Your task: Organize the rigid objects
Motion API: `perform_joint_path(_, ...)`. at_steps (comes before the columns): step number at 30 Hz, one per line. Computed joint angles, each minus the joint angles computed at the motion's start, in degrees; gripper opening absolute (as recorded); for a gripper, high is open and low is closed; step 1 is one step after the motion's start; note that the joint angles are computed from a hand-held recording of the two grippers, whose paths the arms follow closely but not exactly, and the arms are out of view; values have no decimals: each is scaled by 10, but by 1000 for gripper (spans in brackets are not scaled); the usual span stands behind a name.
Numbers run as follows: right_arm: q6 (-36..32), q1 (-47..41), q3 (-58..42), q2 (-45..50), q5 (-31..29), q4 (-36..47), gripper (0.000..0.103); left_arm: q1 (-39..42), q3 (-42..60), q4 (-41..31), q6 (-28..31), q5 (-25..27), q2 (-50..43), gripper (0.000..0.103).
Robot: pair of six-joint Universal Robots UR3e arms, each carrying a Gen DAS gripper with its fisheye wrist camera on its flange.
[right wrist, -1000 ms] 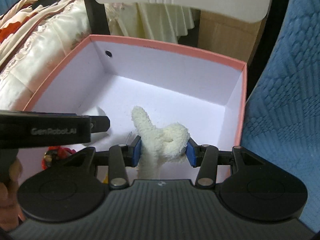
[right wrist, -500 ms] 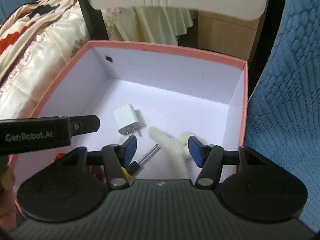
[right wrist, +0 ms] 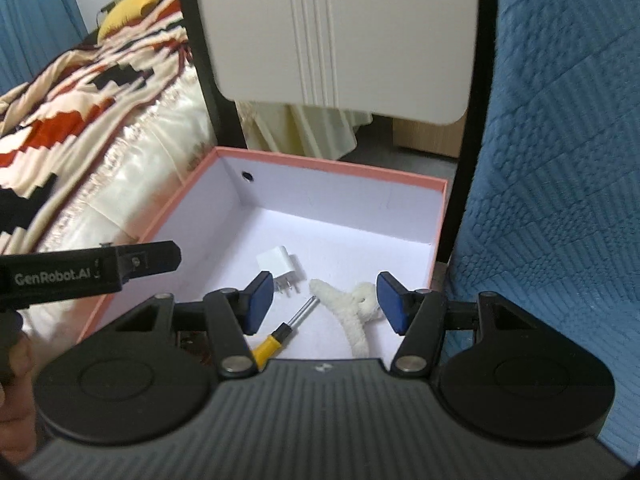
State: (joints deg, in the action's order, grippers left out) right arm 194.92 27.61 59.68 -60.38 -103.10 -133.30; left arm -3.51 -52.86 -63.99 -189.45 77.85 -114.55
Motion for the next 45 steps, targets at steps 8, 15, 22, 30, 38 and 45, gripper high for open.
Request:
perform_joint_path(8, 12, 30, 108, -109, -25, -38, 60, -9, -78, 8, -4, 11, 111, 64)
perform_joint_path(15, 27, 70, 178, -179, -62, -58, 60, -24, -160, 17, -7, 19, 215, 70)
perform_joint_path(22, 54, 120, 245, -237, -101, -68, 60, -38, -236, 1, -9, 28, 315, 71)
perform_joint_path(30, 86, 169, 308, -291, -151, -68, 60, -78, -296, 6, -19, 64, 383, 75)
perform_joint_path(38, 129, 214, 359, -329, -188, -60, 60, -113, -350, 14, -40, 88, 444, 78)
perform_joint_path(45, 156, 241, 412, -366, -199, -61, 60, -111, -407, -7, -61, 99, 523, 86)
